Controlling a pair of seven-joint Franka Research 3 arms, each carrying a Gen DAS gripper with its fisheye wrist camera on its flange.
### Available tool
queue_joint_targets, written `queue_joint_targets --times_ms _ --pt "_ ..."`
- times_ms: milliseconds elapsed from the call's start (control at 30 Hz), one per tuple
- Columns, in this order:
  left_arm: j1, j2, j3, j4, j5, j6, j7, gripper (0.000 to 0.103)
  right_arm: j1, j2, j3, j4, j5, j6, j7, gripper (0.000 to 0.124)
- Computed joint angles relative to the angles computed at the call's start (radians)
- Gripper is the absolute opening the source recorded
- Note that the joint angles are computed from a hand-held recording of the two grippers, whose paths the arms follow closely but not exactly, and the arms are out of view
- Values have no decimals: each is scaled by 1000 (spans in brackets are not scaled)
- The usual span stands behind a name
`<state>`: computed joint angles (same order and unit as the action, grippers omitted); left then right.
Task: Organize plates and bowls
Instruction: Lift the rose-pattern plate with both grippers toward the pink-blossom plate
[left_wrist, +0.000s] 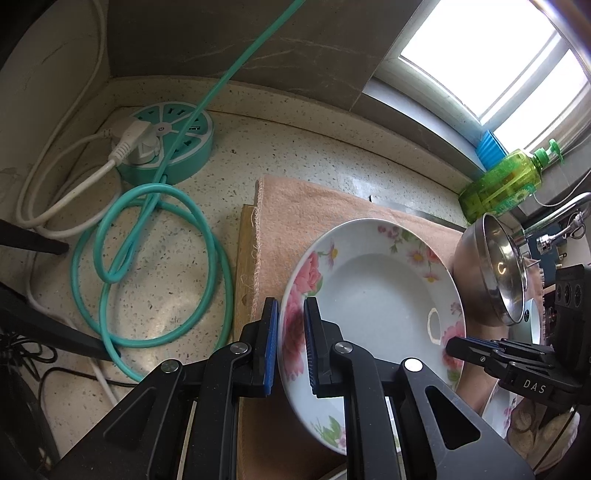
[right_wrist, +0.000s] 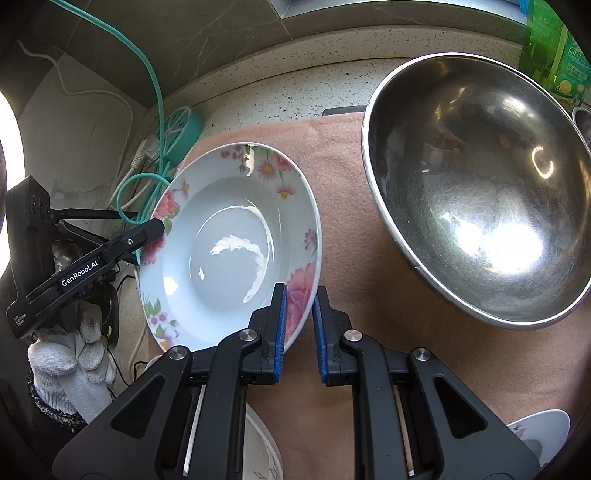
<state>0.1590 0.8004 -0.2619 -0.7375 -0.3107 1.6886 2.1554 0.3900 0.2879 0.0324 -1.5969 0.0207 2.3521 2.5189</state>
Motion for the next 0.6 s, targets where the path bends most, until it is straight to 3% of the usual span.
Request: queue_joint_targets --times_ms 400,600 --pt "62 -288 12 -401 -113 151 58 12 -5 -148 24 -145 -9 46 -25 14" --pt "62 -448 43 -606 -190 213 88 12 -19 -243 47 -239 -6 58 -47 14"
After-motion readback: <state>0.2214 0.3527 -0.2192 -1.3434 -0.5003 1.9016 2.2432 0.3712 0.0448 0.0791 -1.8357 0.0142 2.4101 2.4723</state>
